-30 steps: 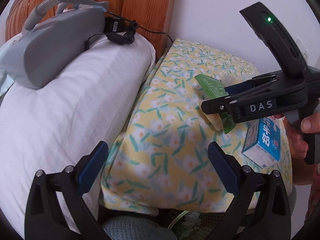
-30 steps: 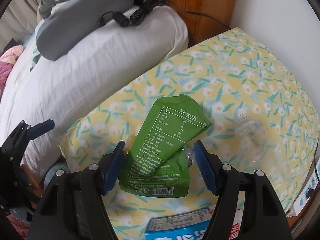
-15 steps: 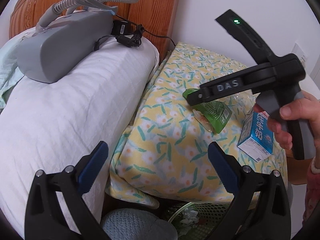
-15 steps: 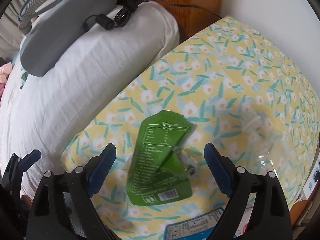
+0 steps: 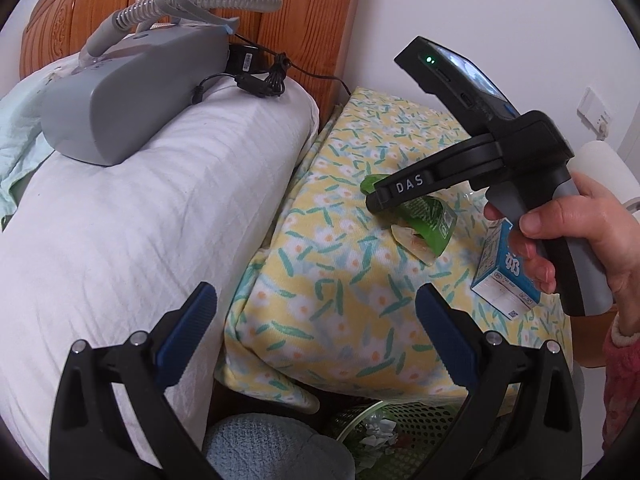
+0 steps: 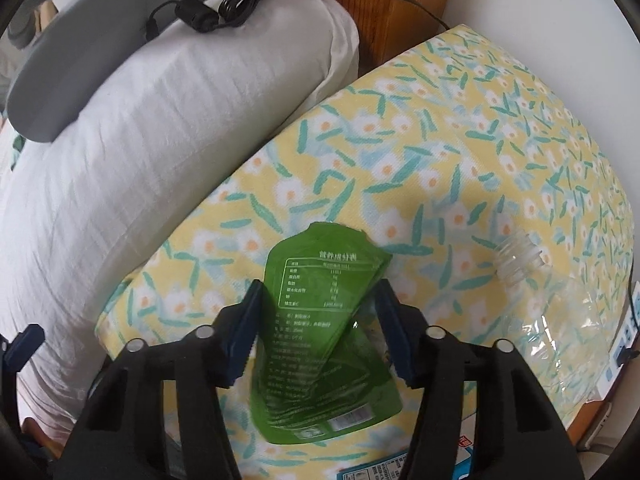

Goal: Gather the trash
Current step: 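Grasp the yellow candy wrapper with the left gripper while the right gripper holds the pouch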

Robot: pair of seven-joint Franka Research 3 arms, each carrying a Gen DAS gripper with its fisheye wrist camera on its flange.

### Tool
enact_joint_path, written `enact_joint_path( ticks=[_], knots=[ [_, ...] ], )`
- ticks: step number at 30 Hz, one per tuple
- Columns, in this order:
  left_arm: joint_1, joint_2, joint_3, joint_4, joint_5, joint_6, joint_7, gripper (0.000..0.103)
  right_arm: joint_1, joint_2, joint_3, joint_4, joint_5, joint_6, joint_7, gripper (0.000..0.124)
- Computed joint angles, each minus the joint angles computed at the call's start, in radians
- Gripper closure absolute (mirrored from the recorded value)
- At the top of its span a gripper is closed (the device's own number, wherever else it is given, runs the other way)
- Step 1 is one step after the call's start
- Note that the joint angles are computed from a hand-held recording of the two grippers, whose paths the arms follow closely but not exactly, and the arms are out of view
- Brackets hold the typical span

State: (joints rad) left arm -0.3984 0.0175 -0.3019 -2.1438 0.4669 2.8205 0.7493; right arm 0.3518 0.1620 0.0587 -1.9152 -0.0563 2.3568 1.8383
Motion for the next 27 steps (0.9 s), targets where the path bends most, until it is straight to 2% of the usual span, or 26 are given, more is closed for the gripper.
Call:
enact_joint_path(
  ticks=[7, 11, 17, 20, 22, 27],
  knots=[
    [-0.006, 0.043, -0.006, 0.027, -0.047, 0.051, 0.091, 0.008, -0.054, -0.103, -0.001, -0.112, 0.171, 0.128, -0.09, 0.071],
    [-0.01, 0.11, -0.02, 0.09, -0.093, 0.071, 0.207, 0.008, -0.075, -0.213, -0.003, -0.208, 0.186, 0.196, -0.089, 0.071],
    [-0.04, 0.249, -0.027, 0.249, -0.127, 0.028, 0.319, 0.008, -0.126, -0.407, 0.004, -0.378, 0.184, 0.276, -0.088, 0.071],
    [-0.077, 0.313, -0.005, 0.332, -0.103, -0.003, 0.323, 0.017, -0.149, -0.457, 0.011, -0.421, 0.186, 0.296, -0.093, 0.071],
    [-0.101, 0.351, 0.009, 0.386, -0.085, -0.044, 0.322, 0.028, -0.16, -0.48, 0.015, -0.437, 0.186, 0.3, -0.097, 0.071],
    [-0.144, 0.409, 0.033, 0.463, -0.043, -0.113, 0.312, 0.045, -0.165, -0.574, 0.014, -0.527, 0.213, 0.327, -0.133, 0.07]
  ],
)
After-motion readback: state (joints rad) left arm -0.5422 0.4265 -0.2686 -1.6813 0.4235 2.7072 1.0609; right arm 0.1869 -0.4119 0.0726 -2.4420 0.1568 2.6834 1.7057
